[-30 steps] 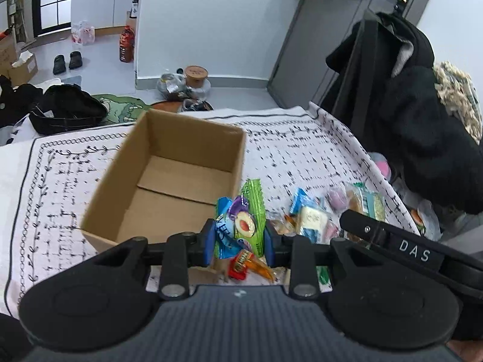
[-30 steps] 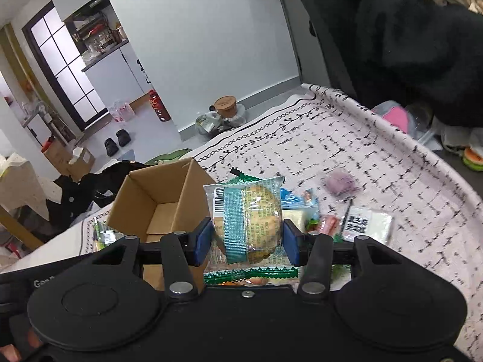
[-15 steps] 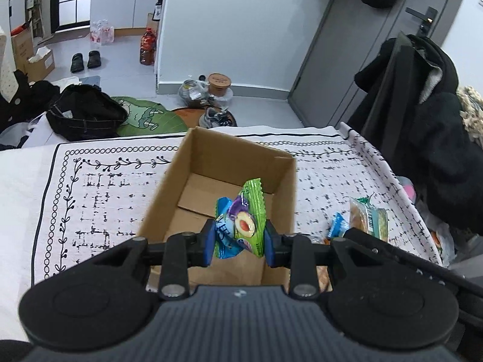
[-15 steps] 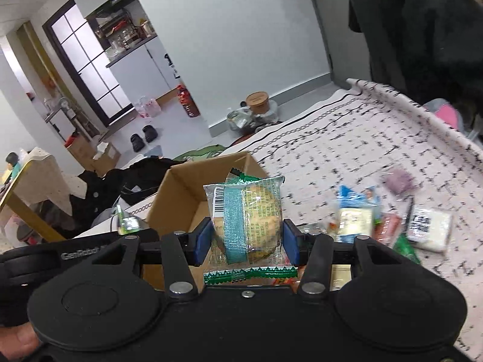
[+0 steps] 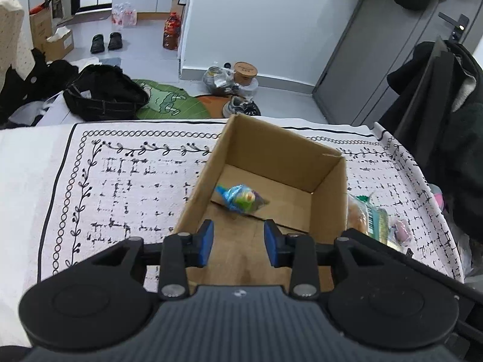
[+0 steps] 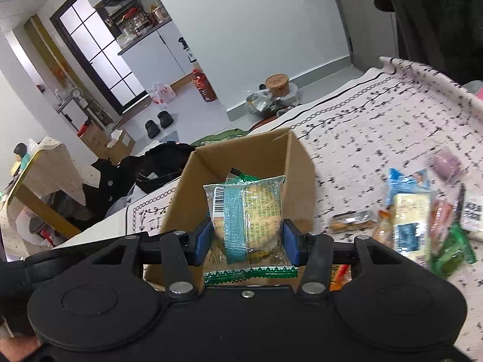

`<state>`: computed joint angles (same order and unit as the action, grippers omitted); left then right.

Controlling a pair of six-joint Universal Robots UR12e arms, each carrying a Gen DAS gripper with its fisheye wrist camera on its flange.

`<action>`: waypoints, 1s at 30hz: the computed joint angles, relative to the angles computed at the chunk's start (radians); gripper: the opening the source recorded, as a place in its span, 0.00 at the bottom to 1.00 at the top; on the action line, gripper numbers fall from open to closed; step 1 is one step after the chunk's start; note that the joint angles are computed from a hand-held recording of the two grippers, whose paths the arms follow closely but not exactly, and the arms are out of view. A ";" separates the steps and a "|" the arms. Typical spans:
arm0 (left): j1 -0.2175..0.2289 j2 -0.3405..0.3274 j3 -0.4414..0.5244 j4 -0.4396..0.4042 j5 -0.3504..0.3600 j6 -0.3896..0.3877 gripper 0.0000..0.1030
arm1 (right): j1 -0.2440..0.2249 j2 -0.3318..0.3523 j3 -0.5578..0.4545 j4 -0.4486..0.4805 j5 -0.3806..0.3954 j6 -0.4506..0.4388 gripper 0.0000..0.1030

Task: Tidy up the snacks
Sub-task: 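Carry the candy with the left gripper into the box while the right gripper drops the cake in, then withdraw both grippers from the box back over the snacks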

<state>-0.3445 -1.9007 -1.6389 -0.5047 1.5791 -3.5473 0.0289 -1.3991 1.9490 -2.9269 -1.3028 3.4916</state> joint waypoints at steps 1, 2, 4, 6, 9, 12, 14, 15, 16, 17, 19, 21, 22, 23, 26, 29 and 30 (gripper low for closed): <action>0.003 0.002 -0.003 0.000 -0.003 -0.004 0.36 | 0.002 0.004 -0.001 -0.006 0.006 0.006 0.47; 0.005 0.003 -0.004 0.002 -0.006 -0.006 0.37 | 0.003 0.007 -0.002 -0.010 0.013 0.013 0.48; 0.008 0.006 -0.009 0.003 -0.001 -0.008 0.39 | 0.005 0.010 -0.004 -0.007 0.016 0.020 0.53; 0.010 0.010 -0.011 -0.002 0.006 -0.013 0.40 | 0.007 0.007 -0.003 -0.004 0.004 0.012 0.63; 0.016 0.016 -0.015 -0.011 0.006 -0.017 0.48 | 0.007 -0.003 0.002 0.011 -0.020 -0.003 0.65; 0.018 0.019 -0.015 -0.030 0.002 -0.029 0.55 | 0.002 -0.019 0.013 0.033 -0.028 -0.002 0.68; 0.014 0.022 -0.015 -0.037 0.005 -0.027 0.56 | -0.003 -0.032 0.024 0.039 -0.032 -0.003 0.71; 0.013 0.023 -0.016 -0.038 0.005 -0.025 0.56 | -0.004 -0.037 0.026 0.043 -0.039 -0.004 0.73; 0.011 0.025 -0.018 -0.038 0.005 -0.026 0.56 | -0.004 -0.044 0.029 0.047 -0.050 -0.007 0.76; 0.011 0.026 -0.020 -0.039 0.003 -0.028 0.56 | -0.006 -0.050 0.033 0.046 -0.057 -0.010 0.77; 0.007 0.029 -0.019 -0.045 0.001 -0.035 0.57 | -0.012 -0.065 0.041 0.050 -0.068 -0.023 0.82; 0.004 0.032 -0.022 -0.038 -0.001 -0.035 0.64 | -0.018 -0.082 0.049 0.070 -0.084 -0.039 0.85; 0.000 0.033 -0.023 -0.036 0.005 -0.036 0.72 | -0.023 -0.089 0.055 0.074 -0.088 -0.045 0.86; -0.004 0.035 -0.025 -0.027 0.010 -0.037 0.76 | -0.028 -0.098 0.060 0.078 -0.091 -0.053 0.86; -0.015 0.040 -0.031 0.005 0.015 -0.030 0.86 | -0.042 -0.118 0.074 0.066 -0.094 -0.063 0.91; -0.024 0.042 -0.032 0.022 0.008 -0.023 0.95 | -0.052 -0.136 0.091 0.047 -0.114 -0.062 0.96; -0.029 0.042 -0.032 0.027 0.006 -0.022 0.97 | -0.056 -0.143 0.098 0.043 -0.116 -0.061 0.97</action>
<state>-0.3730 -1.8582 -1.6705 -0.4781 1.5851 -3.5697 -0.0274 -1.5425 2.0472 -2.8838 -1.4190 3.4301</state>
